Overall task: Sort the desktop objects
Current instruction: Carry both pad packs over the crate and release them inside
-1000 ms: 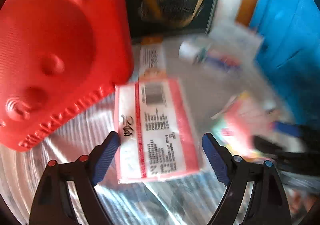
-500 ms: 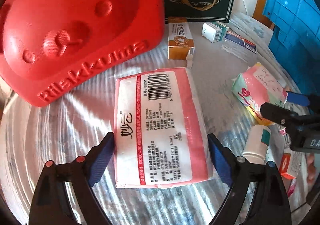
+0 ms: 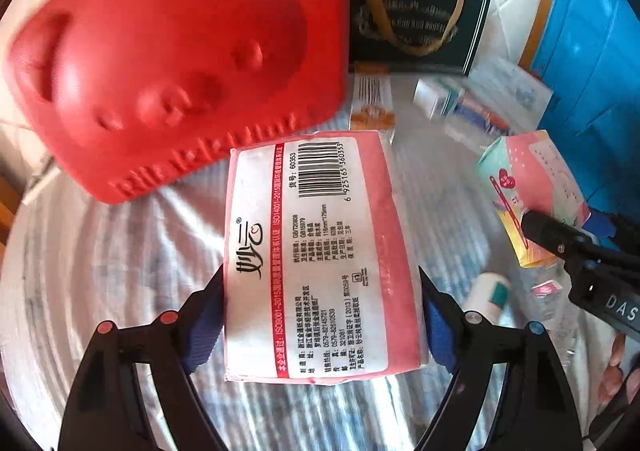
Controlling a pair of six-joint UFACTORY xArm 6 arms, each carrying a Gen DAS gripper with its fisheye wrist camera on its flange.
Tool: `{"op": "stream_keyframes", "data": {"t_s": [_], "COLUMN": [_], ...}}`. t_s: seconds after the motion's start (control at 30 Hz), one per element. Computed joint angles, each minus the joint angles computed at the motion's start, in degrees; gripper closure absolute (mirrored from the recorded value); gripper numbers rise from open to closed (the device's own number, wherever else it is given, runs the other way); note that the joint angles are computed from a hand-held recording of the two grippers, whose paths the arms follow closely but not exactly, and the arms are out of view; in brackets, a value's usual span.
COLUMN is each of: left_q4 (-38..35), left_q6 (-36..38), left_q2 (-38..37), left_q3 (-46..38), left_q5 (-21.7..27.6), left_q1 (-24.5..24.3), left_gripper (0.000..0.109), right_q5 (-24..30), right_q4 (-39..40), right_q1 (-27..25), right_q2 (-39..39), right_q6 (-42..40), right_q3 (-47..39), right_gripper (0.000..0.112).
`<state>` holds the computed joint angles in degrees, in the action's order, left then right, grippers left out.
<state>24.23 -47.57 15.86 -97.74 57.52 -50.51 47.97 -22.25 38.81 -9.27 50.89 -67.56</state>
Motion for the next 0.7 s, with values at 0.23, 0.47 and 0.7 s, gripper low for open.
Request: {"op": "stream_keyframes", "data": {"t_s": [0.23,0.47,0.7], "left_q4": [6.70,14.58,21.96], "left_q6": [-3.94,-7.45,-5.78], "left_q2": [-6.90,-11.17,-5.99], "left_q3": [0.07,-3.45,-17.63], "left_q5": [2.27,5.32,7.97], "left_q1": [-4.37,-11.66,-20.69], "left_gripper": [0.025,0.024,0.024], "right_q5": [7.34,19.68,42.03], "right_q4": [-10.87,-22.38,-39.19], "right_q1": [7.16,17.51,37.59], "right_q2": [-6.05,-12.17,-18.71], "right_q6": [6.69,12.59,18.62], "right_q3": [-4.89,-10.59,-17.29], "right_gripper": [0.044,0.044,0.044]}}
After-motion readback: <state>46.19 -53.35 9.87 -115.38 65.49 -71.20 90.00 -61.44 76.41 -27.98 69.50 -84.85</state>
